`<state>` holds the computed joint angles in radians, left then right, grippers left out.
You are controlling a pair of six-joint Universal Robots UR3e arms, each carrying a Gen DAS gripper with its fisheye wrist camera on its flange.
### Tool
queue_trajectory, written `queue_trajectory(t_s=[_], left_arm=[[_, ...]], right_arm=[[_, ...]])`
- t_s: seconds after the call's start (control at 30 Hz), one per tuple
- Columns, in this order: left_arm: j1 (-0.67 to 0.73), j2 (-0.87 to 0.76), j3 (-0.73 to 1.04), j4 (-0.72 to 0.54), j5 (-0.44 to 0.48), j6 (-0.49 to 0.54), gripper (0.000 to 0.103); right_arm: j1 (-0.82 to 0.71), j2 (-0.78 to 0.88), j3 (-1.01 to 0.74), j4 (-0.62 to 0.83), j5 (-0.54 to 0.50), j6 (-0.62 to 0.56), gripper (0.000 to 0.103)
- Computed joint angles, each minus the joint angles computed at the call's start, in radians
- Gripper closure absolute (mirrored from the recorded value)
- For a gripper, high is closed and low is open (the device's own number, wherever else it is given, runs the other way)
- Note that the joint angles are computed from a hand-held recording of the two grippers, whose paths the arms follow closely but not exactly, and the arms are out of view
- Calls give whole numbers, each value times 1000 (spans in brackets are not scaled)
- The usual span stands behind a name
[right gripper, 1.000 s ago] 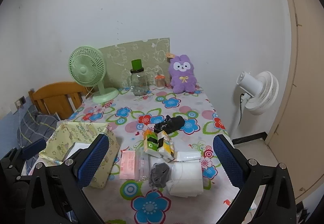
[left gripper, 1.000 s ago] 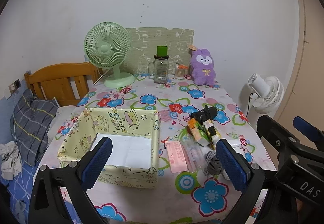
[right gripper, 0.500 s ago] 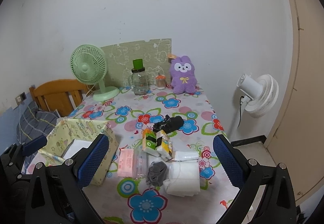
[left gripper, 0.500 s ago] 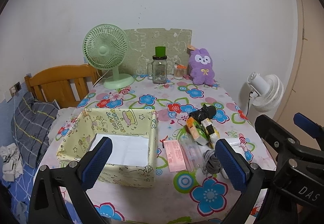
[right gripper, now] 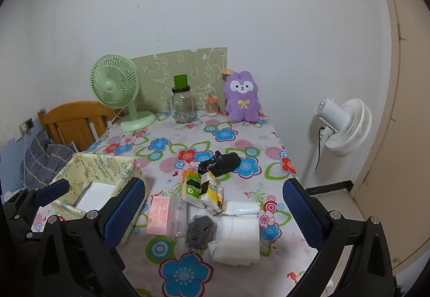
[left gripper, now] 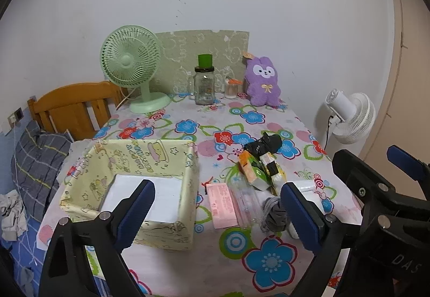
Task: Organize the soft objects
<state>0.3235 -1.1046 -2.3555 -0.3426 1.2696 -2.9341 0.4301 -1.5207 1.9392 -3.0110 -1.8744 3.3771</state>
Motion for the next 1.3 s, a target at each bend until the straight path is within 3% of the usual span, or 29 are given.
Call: queue_trajectory(t_s=[0.53,0.97,1.3], left_arm=[[-205,-287,55,185,134,-110,16],[-301,-506,139,227,184,-124,16],[-342,-587,156,249,190,-103,17]], right_arm=[[-123,29,96,-82,101,-46,8],[-193,127,114,-109,143,-44,9],[-222,188,126,-124,191,-30,9]])
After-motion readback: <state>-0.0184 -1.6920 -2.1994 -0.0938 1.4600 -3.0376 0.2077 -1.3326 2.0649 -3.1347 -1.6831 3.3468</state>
